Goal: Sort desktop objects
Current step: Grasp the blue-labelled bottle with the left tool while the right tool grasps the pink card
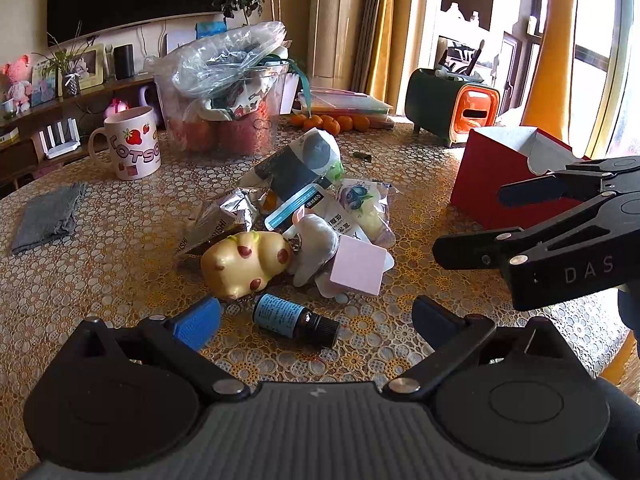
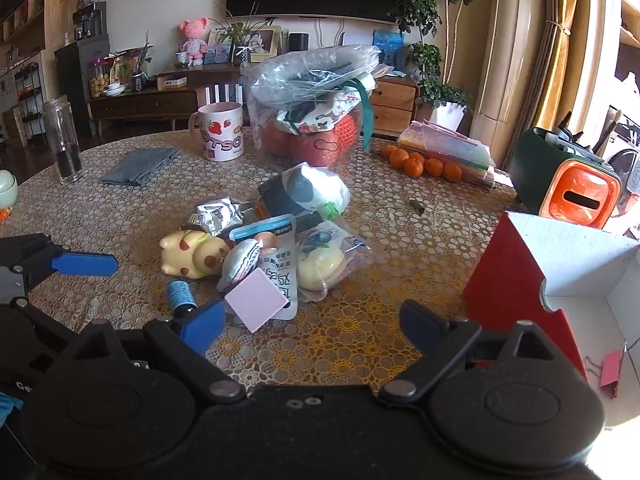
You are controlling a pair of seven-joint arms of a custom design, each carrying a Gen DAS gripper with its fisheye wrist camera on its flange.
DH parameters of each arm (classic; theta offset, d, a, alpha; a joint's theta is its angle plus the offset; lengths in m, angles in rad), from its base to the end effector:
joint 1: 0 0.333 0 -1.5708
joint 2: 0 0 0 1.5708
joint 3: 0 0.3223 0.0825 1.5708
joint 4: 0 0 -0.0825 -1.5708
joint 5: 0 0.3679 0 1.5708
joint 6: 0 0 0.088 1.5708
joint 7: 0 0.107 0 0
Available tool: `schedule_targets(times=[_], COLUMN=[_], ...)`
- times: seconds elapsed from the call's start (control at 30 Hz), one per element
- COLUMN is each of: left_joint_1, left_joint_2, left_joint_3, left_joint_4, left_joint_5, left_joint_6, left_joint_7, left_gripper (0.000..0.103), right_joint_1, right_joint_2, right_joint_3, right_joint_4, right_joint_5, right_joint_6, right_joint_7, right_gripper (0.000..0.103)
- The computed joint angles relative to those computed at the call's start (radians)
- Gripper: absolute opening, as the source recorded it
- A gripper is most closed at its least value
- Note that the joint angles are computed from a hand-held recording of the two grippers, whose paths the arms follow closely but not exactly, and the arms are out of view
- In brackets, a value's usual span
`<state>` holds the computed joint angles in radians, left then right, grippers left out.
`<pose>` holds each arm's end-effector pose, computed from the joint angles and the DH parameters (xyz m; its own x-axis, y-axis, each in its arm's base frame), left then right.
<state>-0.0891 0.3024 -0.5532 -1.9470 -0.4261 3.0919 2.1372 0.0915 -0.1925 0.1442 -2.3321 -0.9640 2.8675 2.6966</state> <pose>0.5533 -0.3294 0.4588 -0.6629 -0.7463 0.0599 -0.4944 0.3763 -0.7836 0.4730 0.1639 0.4927 -0.0532 -0.9978 0.0390 -0.6448 0.0045 -0.7643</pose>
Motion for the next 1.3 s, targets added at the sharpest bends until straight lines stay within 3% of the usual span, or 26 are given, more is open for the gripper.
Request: schedule_targets(times=[0.37,0.67,0.97,1.03,1.3], left_joint_1=[-0.022,-0.011,-0.024,-0.040,-0.055], left_joint_2=[0.050,0.085,0.117,0.126,0.144], left_joint_3=[0.030,0.023,0.038,0.056,0.076], left_joint_4=[0.037,0.062,0.088,0.096,0.106], left_joint_5=[0.068,0.118,0.165,0.183,0.227], left_joint_6=[-0.001,-0.012,-0.021,-0.019,-0.015], left_joint_7=[-0.046,-0.071,-0.077,-0.087,-0.123], left_gripper=[0.102,0.102,0.101,0.101,0.092], right_joint_1=[0.047,0.081,0.115,0.123,0.152], right_joint_2=[0.102,0.145,0.193,0.206,0.241], right_joint_3=[-0.031,-0.065,-0.087,-0.093,-0.117], right_joint_4=[0.073,0.099,0.134,0.144,0.172], right_joint_5=[0.021,0.029,0.067,0.072,0.087], right_joint_6=[0.025,0.042,0.020,0.012,-0.008], right_joint_7=[-0.032,-0.035,-0.104,-0.116,-0.148], right_gripper=[0.085,0.080,0.068,0.061,0.056])
